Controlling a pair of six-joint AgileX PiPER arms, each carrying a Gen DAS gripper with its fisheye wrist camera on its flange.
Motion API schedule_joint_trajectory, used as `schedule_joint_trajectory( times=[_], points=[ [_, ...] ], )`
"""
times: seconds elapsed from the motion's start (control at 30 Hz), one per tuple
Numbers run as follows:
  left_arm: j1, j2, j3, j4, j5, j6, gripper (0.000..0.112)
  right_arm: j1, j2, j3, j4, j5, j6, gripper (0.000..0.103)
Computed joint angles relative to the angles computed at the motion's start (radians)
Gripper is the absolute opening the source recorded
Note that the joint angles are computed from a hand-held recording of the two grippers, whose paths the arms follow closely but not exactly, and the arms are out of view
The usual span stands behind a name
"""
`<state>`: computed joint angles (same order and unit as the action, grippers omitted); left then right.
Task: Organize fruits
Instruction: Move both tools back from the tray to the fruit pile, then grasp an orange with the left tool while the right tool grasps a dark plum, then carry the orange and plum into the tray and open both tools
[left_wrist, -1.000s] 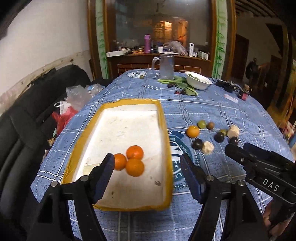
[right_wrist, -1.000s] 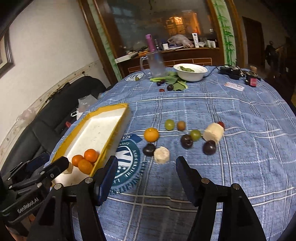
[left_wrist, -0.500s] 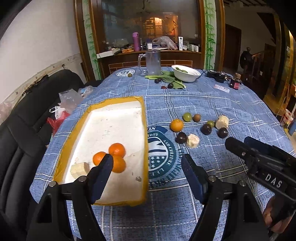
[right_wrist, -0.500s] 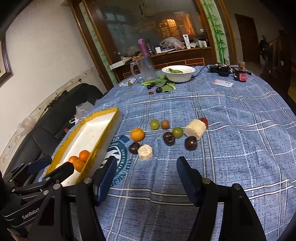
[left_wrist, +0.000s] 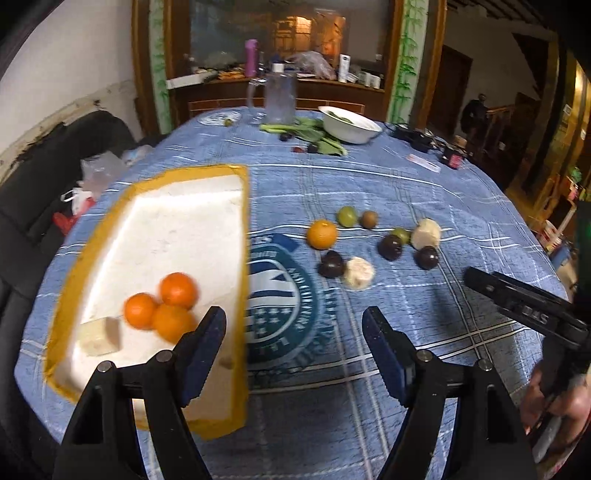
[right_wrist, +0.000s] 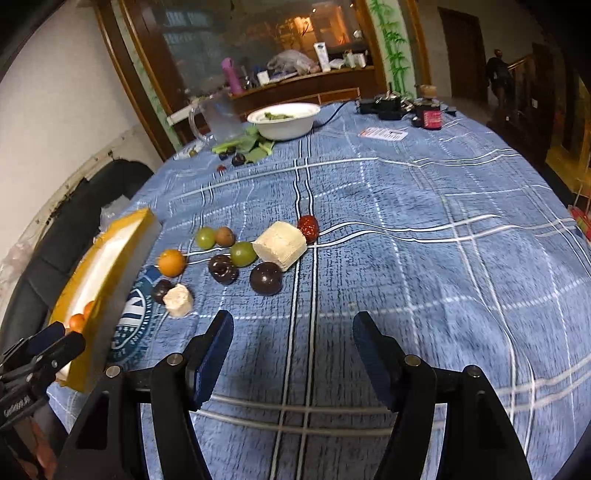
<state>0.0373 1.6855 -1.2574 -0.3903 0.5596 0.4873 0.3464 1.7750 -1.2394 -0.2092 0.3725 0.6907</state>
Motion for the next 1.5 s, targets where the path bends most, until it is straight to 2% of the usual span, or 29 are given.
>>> schedule_joint_trajectory(
  times=[0.17, 0.37, 0.4, 0.5, 0.57, 0.67, 0.73, 0.77, 0.83, 0.93, 1.0, 1.13, 1.27, 1.33, 1.4, 1.47, 1.5],
  points=[
    [-0.026, 0.113, -0.163, -0.024, 0.089, -0.005, 0.075, -0.024, 0.134, -0.172, 0.164, 0.090, -0.210, 0.071],
    [-0.100, 0.309, -0.438, 0.109, 0.144, -0.128, 0.070, -0.015, 0.245, -0.327, 0.165, 0.165, -0.258, 0.071],
    [-0.110, 0.347, -0.488, 0.140, 0.160, -0.153, 0.068, -0.011, 0.254, -0.339, 0.150, 0.168, -0.253, 0.071],
    [-0.127, 0.475, -0.663, 0.204, 0.263, -0.210, 0.053, -0.009, 0.268, -0.355, 0.144, 0.169, -0.259, 0.070],
    [-0.132, 0.552, -0.775, 0.236, 0.338, -0.241, 0.051, -0.011, 0.270, -0.355, 0.146, 0.162, -0.268, 0.070],
    [-0.148, 0.588, -0.822, 0.272, 0.374, -0.262, 0.045, -0.013, 0.271, -0.354, 0.147, 0.156, -0.279, 0.069],
    [-0.172, 0.594, -0.817, 0.337, 0.366, -0.295, 0.034, -0.004, 0.283, -0.375, 0.103, 0.174, -0.250, 0.060],
    [-0.176, 0.576, -0.779, 0.341, 0.327, -0.295, 0.031, 0.009, 0.290, -0.389, 0.047, 0.193, -0.212, 0.056],
    [-0.184, 0.553, -0.732, 0.362, 0.292, -0.304, 0.031, 0.030, 0.299, -0.405, -0.037, 0.221, -0.162, 0.041],
    [-0.169, 0.507, -0.670, 0.312, 0.272, -0.282, 0.031, 0.042, 0.303, -0.415, -0.026, 0.230, -0.193, 0.026],
    [-0.154, 0.449, -0.597, 0.280, 0.232, -0.266, 0.031, 0.045, 0.294, -0.401, -0.015, 0.216, -0.205, 0.026],
    [-0.098, 0.352, -0.488, 0.164, 0.196, -0.202, 0.031, 0.024, 0.220, -0.307, 0.144, 0.114, -0.320, 0.026],
    [-0.014, 0.257, -0.365, 0.041, 0.165, -0.125, 0.031, 0.045, 0.153, -0.249, 0.160, 0.063, -0.328, 0.026],
    [0.050, 0.220, -0.303, -0.054, 0.155, -0.052, 0.031, 0.060, 0.132, -0.242, 0.175, 0.059, -0.336, 0.027],
    [0.094, 0.205, -0.292, -0.106, 0.193, -0.028, 0.031, 0.077, 0.127, -0.257, 0.202, 0.071, -0.356, 0.027],
    [0.119, 0.154, -0.221, -0.040, 0.109, -0.058, 0.031, 0.100, 0.133, -0.285, 0.217, 0.089, -0.365, 0.027],
    [0.139, 0.143, -0.212, -0.048, 0.100, -0.045, 0.031, 0.116, 0.138, -0.304, 0.231, 0.100, -0.374, 0.027]
  ],
)
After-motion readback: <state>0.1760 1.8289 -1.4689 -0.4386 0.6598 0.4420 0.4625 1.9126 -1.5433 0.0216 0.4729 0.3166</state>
